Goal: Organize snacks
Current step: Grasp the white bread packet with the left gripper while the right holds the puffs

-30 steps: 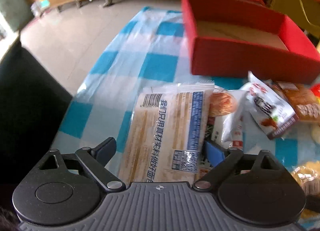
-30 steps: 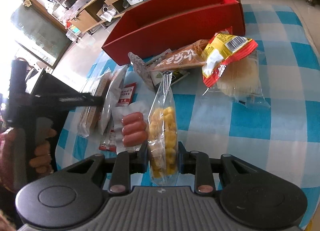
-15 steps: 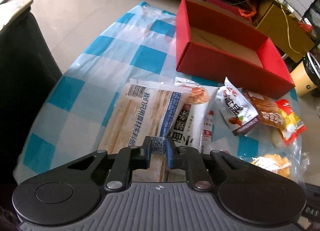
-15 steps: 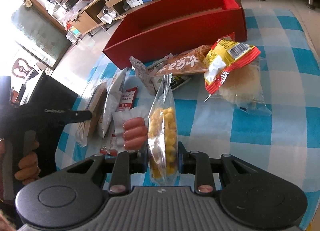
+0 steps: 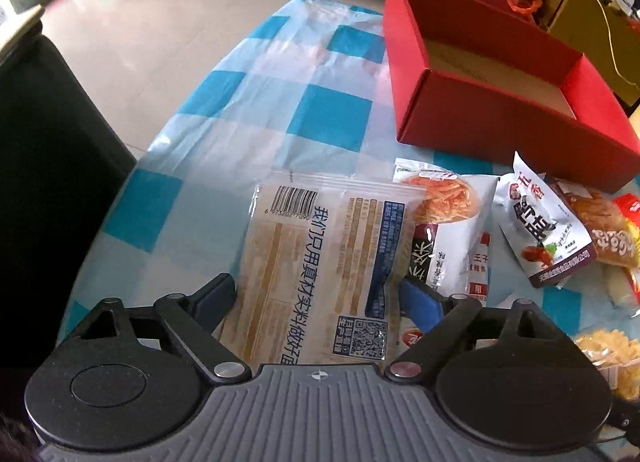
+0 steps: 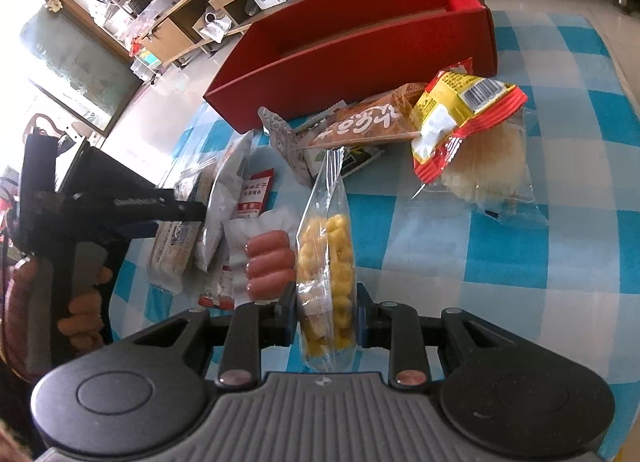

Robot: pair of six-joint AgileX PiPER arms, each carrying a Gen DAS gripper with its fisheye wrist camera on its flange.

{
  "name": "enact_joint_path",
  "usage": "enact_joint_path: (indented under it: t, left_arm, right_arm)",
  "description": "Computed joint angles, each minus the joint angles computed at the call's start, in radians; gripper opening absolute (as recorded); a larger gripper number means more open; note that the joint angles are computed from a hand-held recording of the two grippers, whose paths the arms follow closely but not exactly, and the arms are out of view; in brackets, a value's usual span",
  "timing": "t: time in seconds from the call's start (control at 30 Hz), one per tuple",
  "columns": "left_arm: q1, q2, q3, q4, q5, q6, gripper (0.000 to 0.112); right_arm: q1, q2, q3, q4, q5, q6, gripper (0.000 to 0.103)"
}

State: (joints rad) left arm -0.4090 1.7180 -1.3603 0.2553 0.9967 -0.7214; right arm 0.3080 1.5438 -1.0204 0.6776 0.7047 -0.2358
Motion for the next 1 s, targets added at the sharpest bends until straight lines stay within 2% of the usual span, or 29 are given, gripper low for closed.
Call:
enact_joint_path:
  t: [0.07,0.2,0.27,0.3,0.33,0.37,0.5,0.6,0.63,0.7,0.8,0.9,0.97,1.0]
  left_arm:
    - [-0.009,-0.006,-0.021,-0.008,0.044,0.008,0.076]
    - [-0.042,-0.053,0.011,0.011,0.072,0.008,0.066]
    - [-0.063,-0.065,0.019,0.025,0.085,-0.001,0.056]
    - [-0.06,-0.077,0.022,0.009,0.082,0.008,0.048]
    - [-0.042,-0.099,0.034,-0.047,0.056,0.039,0.013]
    - [-0.023,-0.105,0.03,-0.097,0.053,0.062,0.012]
    - [-0.041,-0.117,0.017,-0.094,0.061,0.06,0.012]
    - [-0.051,-0.108,0.026,-0.06,0.053,0.031,0.042]
    - [-0.062,-0.107,0.034,-0.017,0.057,0.007,0.066]
    - [-0.07,-0.1,0.046,0.05,0.058,-0.034,0.095]
    - [-0.04,-0.067,0.06,0.042,0.03,-0.038,0.095]
    - [-0.042,-0.041,0.075,0.056,0.037,-0.051,0.097]
    - [-0.046,-0.066,0.095,0.052,0.05,-0.037,0.081]
    - [-0.053,-0.077,0.103,0.057,0.056,-0.028,0.08]
  right_arm:
    - [0.001,0.009,-0.006,0.0,0.0,0.0,0.026]
    - [0.013,0.008,-0.013,-0.015,-0.007,0.012,0.026]
    - [0.023,0.0,-0.008,-0.03,-0.019,0.023,0.026]
    - [0.024,-0.003,-0.004,-0.031,-0.022,0.023,0.026]
    - [0.023,-0.007,0.0,-0.027,-0.025,0.022,0.026]
    - [0.018,-0.012,0.004,-0.019,-0.025,0.016,0.026]
    - [-0.004,-0.038,0.016,-0.008,-0.029,0.007,0.026]
    - [-0.008,-0.042,0.025,-0.021,-0.031,0.02,0.026]
    - [-0.01,-0.041,0.028,-0.018,-0.028,0.018,0.026]
    - [-0.009,-0.039,0.03,-0.019,-0.028,0.017,0.026]
    - [-0.014,-0.029,0.024,-0.008,-0.02,0.011,0.026]
    - [-0.016,-0.022,0.018,-0.006,-0.012,0.008,0.026]
    - [-0.02,-0.021,0.018,-0.002,-0.006,-0.001,0.026]
    - [-0.024,-0.018,0.018,0.004,-0.001,-0.009,0.026]
